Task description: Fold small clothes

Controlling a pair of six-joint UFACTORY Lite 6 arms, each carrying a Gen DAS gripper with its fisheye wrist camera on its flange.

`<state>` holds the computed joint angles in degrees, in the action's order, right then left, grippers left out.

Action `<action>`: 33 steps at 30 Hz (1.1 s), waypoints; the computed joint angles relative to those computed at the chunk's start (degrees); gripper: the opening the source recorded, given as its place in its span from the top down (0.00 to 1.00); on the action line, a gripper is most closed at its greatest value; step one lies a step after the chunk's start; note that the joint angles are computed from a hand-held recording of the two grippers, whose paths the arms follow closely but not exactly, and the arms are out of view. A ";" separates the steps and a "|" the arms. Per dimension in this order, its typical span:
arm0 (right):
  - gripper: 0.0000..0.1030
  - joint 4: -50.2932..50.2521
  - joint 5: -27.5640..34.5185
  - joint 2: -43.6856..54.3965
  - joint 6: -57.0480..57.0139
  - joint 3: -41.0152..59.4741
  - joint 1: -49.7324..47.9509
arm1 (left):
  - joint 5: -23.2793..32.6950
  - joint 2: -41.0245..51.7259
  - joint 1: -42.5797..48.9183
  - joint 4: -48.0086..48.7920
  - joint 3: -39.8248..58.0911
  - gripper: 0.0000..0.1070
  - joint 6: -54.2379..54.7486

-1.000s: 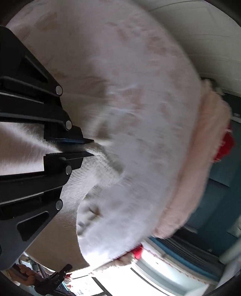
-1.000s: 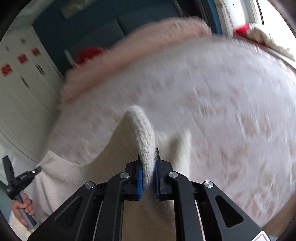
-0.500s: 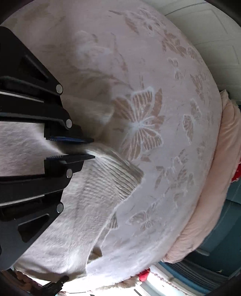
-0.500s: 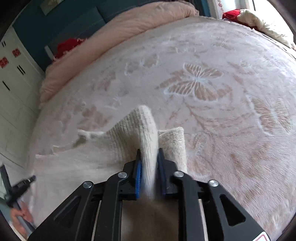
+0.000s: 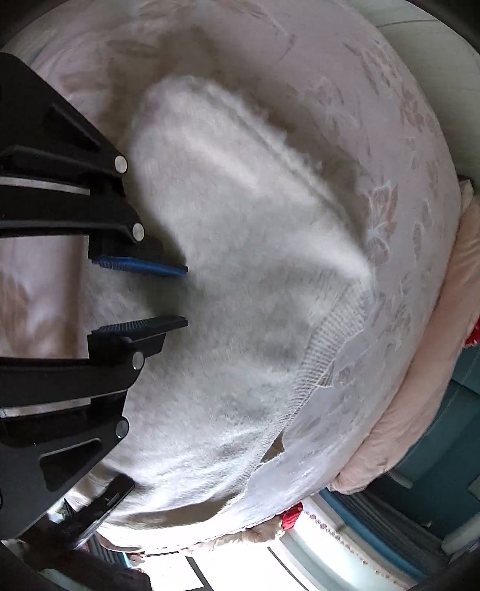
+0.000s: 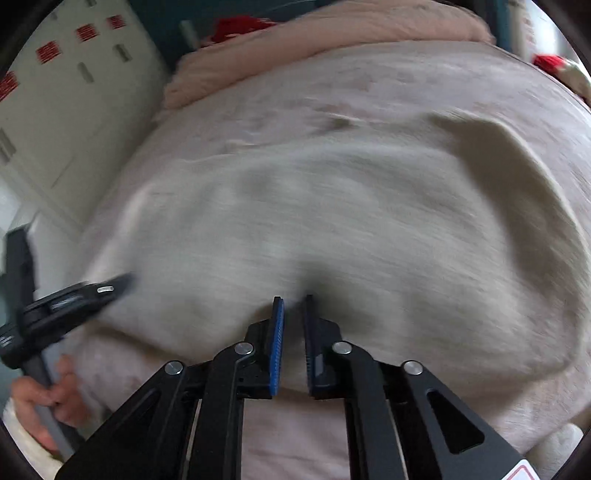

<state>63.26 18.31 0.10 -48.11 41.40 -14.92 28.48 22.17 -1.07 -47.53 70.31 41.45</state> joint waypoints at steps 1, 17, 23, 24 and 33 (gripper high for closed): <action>1.00 2.90 1.99 -0.40 -3.74 -1.40 -4.49 | -0.48 -0.35 0.69 1.00 -0.34 0.81 0.06; 0.39 1.31 20.66 -2.90 -6.28 -6.83 -38.72 | 6.47 -2.09 17.07 -10.87 -5.73 0.19 -2.12; 0.83 12.12 21.10 9.03 -4.32 3.61 -30.41 | 11.81 4.00 15.30 -15.80 1.91 0.77 -3.86; 0.84 11.82 22.34 8.40 -2.37 6.04 -29.75 | 13.24 3.37 16.15 -16.66 2.63 0.79 -5.27; 0.87 -9.11 27.93 -8.79 6.26 4.19 -33.12 | 18.12 -12.08 23.35 -1.75 -6.06 0.88 -6.47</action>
